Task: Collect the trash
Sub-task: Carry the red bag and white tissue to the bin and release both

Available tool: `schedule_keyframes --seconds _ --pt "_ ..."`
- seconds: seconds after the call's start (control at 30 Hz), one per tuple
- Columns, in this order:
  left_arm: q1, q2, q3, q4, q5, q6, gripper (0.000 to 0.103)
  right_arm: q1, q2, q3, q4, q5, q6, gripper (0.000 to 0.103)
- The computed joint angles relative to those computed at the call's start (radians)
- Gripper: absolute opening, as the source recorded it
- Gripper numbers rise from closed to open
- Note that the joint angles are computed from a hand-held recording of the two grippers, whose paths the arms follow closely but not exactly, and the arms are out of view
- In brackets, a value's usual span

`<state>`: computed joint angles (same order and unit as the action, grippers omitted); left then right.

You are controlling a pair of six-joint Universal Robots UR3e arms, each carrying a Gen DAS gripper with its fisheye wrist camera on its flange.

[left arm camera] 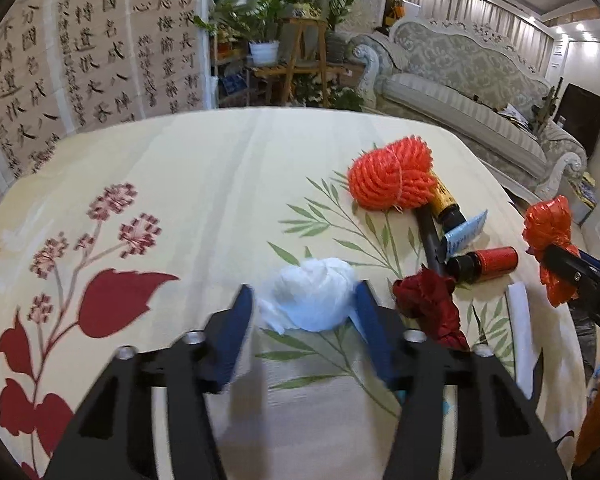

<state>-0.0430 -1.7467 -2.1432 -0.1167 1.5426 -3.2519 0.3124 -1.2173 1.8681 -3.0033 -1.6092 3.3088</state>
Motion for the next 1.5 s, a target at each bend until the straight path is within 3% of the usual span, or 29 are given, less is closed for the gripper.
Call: schedule_keyframes --seconds 0.03,0.2,0.5,0.8,1.13,1.5 --pt "0.01 0.004 -0.008 0.002 -0.025 0.005 0.038 0.001 0.001 0.0 0.0 0.0 0.001 0.031" --pt "0.002 0.022 -0.04 0.044 -0.014 0.002 0.033 0.002 0.0 0.007 -0.009 0.001 0.002 0.031" --pt "0.005 0.134 -0.104 0.072 -0.001 -0.015 0.033 0.004 -0.036 0.044 -0.034 -0.003 0.009 0.031" --pt "-0.055 0.211 -0.119 0.07 -0.013 -0.036 0.033 -0.024 -0.163 0.194 -0.069 -0.028 0.013 0.031" --pt "-0.283 0.066 0.006 0.095 0.028 -0.083 0.033 -0.173 -0.383 0.473 -0.112 -0.017 -0.005 0.031" --pt "-0.511 -0.219 0.349 0.026 0.095 -0.114 0.033 -0.449 -0.575 0.698 -0.153 0.039 -0.105 0.031"
